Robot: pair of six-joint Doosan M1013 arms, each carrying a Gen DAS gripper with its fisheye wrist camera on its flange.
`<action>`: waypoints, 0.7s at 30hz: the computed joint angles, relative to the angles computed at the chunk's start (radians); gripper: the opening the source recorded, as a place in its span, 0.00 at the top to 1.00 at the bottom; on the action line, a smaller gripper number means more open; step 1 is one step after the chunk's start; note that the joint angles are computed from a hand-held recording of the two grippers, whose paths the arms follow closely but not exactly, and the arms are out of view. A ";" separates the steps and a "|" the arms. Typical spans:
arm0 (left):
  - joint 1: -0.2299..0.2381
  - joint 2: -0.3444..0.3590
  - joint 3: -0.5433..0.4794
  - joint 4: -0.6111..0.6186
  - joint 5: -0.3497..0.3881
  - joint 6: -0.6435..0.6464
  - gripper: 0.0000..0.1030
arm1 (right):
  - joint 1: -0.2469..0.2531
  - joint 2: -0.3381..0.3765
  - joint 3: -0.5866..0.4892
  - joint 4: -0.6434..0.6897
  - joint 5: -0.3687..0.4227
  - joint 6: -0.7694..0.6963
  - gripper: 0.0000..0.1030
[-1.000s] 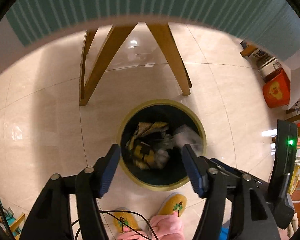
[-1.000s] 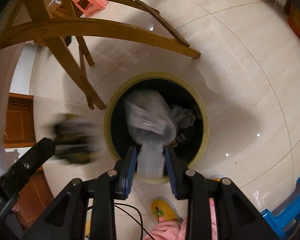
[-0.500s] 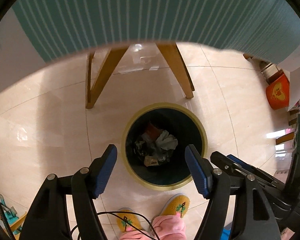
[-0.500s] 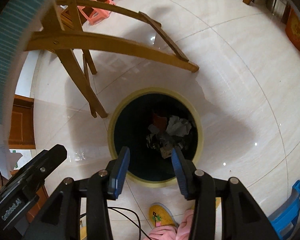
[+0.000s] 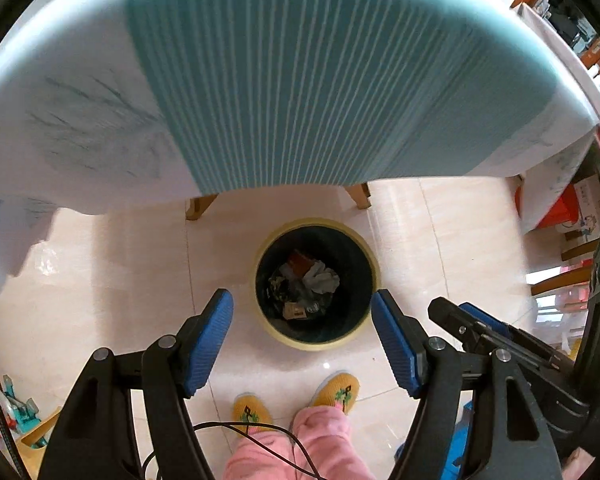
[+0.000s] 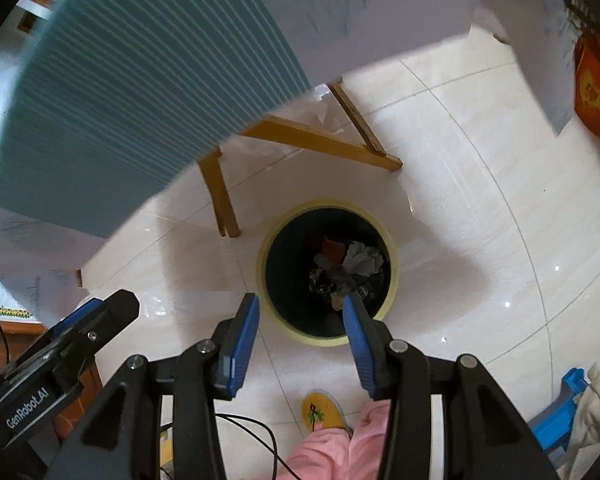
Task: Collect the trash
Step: 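Raise both tools back toward the table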
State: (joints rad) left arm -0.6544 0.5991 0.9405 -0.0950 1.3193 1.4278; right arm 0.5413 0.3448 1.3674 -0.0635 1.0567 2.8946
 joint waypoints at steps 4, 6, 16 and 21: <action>0.005 -0.015 -0.051 -0.003 0.054 -0.007 0.26 | 0.005 -0.017 -0.059 -0.005 0.063 -0.025 0.57; 0.008 -0.020 -0.090 0.002 0.089 -0.017 0.25 | 0.009 -0.024 -0.086 -0.010 0.088 -0.039 0.57; 0.005 -0.018 -0.275 0.048 0.178 -0.062 0.12 | 0.017 -0.040 -0.246 -0.055 0.201 -0.161 0.57; 0.000 0.010 -0.394 0.071 0.204 -0.076 0.06 | 0.019 -0.038 -0.318 -0.098 0.216 -0.228 0.57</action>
State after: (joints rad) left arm -0.6543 0.6089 0.5470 -0.0236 1.5232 1.3519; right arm 0.5603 0.3067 1.0496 -0.1617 1.2727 2.6667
